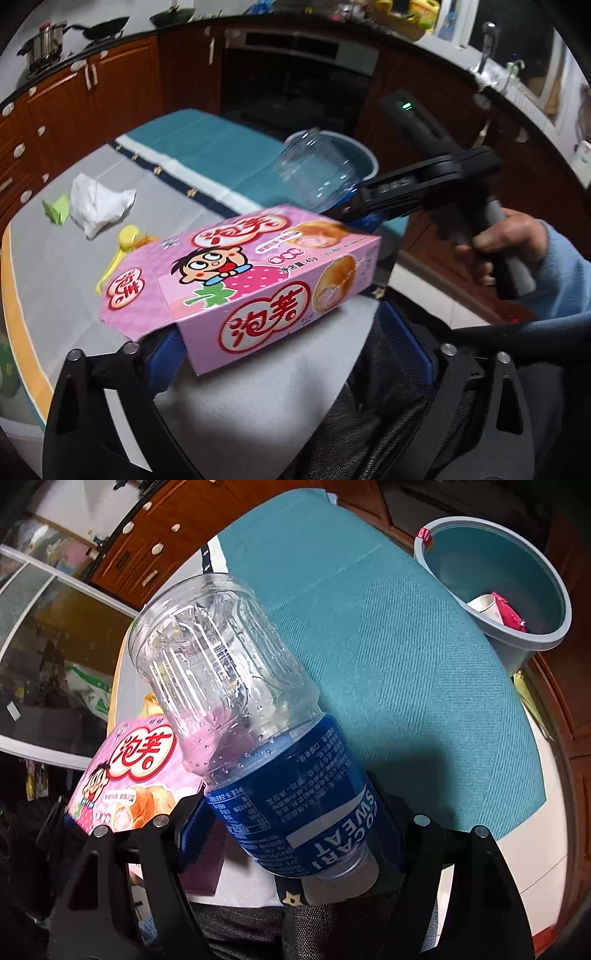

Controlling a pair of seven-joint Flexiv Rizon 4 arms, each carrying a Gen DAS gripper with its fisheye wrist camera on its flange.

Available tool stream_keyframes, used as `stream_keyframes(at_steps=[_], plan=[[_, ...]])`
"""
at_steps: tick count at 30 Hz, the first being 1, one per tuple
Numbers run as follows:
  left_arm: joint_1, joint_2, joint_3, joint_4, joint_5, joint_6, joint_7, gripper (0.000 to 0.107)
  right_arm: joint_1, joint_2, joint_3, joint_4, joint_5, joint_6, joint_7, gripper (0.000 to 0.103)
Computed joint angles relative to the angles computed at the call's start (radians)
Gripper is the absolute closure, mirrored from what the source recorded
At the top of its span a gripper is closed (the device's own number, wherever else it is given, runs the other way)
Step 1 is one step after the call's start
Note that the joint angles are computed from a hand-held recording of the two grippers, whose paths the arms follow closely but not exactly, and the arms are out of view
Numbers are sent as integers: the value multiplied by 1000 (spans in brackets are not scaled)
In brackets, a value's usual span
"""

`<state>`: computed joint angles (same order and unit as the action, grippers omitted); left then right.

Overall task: Collect trash
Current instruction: 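Grasp the plastic water bottle with the right tool while the left tool grasps the pink snack box, then carry the bottle and snack box to the bin and open both tools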

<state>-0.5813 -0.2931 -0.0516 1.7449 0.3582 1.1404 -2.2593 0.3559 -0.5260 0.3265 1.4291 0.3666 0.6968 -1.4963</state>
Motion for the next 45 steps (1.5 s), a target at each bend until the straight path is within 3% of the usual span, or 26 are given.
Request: stream_keyframes(at_steps=[2,7,8,9,13,16,20,22,25,27,33,45], plan=[[16,-3,-20,4,-29,30,42,31,-3,-8,3,-14,6,-11,-4,31],[-13,-6,7,-20,8,5,3,34,10,-16,-1,-24,-8,-17,-3,31],[-13,-6,12,-18,8,1,-15,40,9,-16,-1,-24,-8,-17,-4,31],[-23,-1,20,-21,21,-16,-43,56,10,-15,-1,-23,-10,-17,-5,31],[33,23,-12,52,-70,43,-16,66,-20,-22,19,-40,38,-43,-27,31],[30,21,-23,41,-79,-21,19,67,-15,-14,12,-32,36,-46,-39,31],[-24,-48,-12,-90,2,-264,-1,65,8,-12,-3,-32,12,-39,-22,31],[-28,-65,-9,-109,13,-282,-25,65,18,-9,-8,-27,-4,-27,-12,31],[-48,-83,0,-147,51,-290,-59,75,9,-5,4,-31,10,-38,-37,31],[-59,-83,0,-167,72,-288,-66,96,30,17,-15,2,-31,21,-33,31],[-77,-78,9,-250,118,-374,-111,96,1,32,-12,2,-15,49,-28,31],[-68,-126,10,-384,121,-405,-99,96,-39,59,-18,10,2,60,-49,31]])
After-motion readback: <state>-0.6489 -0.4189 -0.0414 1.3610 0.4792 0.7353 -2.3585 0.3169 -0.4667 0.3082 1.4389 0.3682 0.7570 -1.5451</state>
